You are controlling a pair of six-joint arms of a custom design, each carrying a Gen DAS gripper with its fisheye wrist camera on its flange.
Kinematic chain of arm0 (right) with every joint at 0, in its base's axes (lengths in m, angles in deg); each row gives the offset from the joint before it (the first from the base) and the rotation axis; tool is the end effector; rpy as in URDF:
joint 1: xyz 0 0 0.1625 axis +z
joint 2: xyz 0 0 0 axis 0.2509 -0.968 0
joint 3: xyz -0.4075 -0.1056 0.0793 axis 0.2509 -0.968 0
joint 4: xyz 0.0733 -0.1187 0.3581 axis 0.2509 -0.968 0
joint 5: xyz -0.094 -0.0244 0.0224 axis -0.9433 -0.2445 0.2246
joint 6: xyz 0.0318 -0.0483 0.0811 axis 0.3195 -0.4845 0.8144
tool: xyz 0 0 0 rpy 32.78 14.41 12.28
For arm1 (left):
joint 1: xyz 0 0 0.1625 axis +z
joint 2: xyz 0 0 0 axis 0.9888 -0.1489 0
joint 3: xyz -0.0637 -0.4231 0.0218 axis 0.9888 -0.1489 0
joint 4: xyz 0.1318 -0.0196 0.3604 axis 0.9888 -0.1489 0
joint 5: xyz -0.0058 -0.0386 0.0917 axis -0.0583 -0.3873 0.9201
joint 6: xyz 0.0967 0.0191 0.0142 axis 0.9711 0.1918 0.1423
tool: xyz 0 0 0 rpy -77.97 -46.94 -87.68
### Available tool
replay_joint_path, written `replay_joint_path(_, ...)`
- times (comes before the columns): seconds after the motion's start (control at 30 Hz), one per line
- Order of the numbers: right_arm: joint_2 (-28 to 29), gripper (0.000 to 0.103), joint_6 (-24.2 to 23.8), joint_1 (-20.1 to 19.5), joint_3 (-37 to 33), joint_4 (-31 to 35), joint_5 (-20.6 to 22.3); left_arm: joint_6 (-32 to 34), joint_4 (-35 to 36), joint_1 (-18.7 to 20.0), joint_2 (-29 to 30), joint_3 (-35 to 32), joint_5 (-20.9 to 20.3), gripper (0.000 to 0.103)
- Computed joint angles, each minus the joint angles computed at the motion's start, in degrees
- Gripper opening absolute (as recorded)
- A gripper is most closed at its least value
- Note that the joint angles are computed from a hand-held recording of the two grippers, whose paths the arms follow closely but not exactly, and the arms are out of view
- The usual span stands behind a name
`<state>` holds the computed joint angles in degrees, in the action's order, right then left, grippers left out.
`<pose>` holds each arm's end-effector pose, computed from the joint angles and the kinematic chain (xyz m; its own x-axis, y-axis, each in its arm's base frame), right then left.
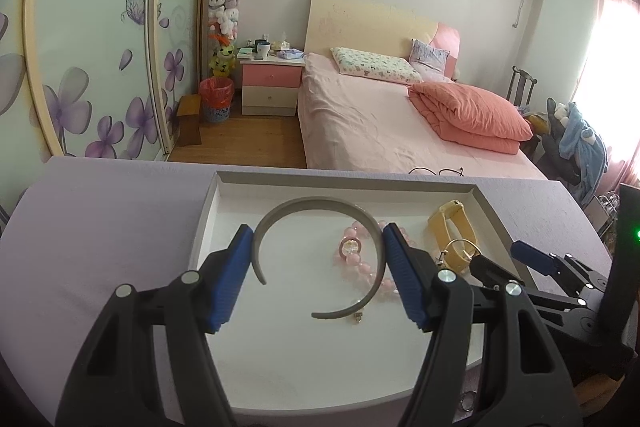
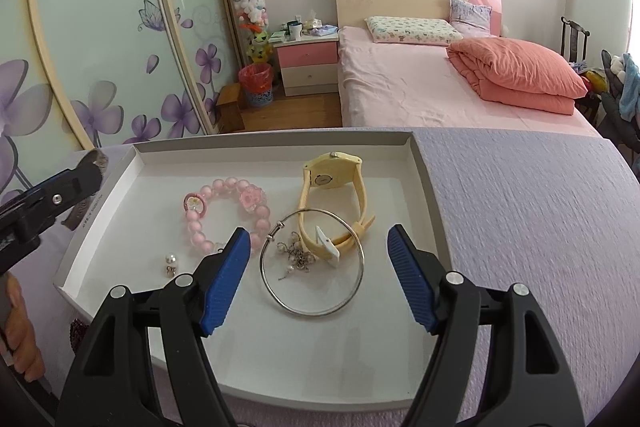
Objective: Organize jewelry
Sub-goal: 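Carry the bangle into the tray with the right tool while the left tool carries the cuff there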
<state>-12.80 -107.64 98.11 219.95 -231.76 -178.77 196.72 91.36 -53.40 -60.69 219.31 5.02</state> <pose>0.2269 -0.3351 -0.0104 -0.7450 -0.2786 0.6060 -0.6001 0.6767 -0.4266 -0.0897 -0.2999 0.1719 -0.8005 -0.1204 -0.5871 0.4046 0.6140 -0.6777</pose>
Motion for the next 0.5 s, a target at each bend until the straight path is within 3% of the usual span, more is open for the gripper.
replay_joint_path(0.37, -0.6, 0.072, -0.3, -1.4, 1.3, 0.3, 1.3, 4.6, -1.8, 4.5, 1.4, -3.1, 1.5, 0.066)
replay_joint_path(0.5, -1.1, 0.072, 0.1, -1.7, 1.8, 0.2, 1.3, 4.4, -1.5, 6.2, 0.4, -3.8, 2.4, 0.071)
